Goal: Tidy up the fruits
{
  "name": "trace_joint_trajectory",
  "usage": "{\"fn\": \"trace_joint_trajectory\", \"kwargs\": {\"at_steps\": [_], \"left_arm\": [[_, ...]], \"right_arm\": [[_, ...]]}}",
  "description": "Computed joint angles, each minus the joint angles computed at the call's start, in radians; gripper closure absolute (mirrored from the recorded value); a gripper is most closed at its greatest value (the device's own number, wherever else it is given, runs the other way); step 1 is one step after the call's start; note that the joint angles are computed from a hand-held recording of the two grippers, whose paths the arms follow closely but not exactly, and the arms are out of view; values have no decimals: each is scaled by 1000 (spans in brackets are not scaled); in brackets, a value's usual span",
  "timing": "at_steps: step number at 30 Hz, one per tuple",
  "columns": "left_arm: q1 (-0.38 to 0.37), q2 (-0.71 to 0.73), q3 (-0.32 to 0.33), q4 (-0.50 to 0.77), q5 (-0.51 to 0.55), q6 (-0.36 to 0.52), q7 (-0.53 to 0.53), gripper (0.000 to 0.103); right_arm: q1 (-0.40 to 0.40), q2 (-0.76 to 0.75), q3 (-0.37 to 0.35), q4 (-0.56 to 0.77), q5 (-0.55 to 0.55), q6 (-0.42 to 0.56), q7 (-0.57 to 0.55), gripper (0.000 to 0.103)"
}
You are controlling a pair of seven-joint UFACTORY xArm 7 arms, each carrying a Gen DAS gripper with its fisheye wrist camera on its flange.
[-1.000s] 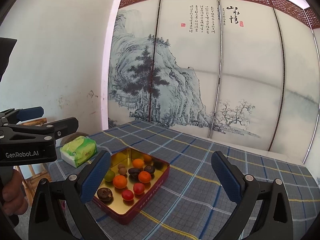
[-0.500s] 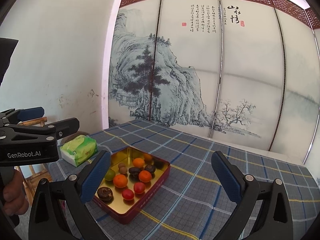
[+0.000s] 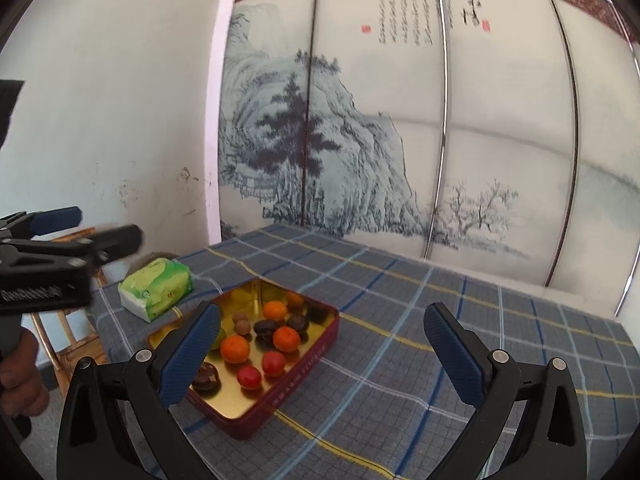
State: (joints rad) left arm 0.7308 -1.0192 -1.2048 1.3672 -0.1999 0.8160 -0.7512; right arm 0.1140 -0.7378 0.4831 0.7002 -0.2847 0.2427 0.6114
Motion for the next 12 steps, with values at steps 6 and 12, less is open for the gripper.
{"fn": "trace_joint_trajectory", "kwargs": {"at_steps": [6, 12], "left_arm": [[80, -30, -6, 69, -4, 64, -3, 0], [173, -34, -32, 170, -57, 133, 62, 0]], "right_arm": [[46, 92, -243, -53, 32, 135, -206, 1], [-26, 191, -420, -52, 64, 274, -455, 1]]}}
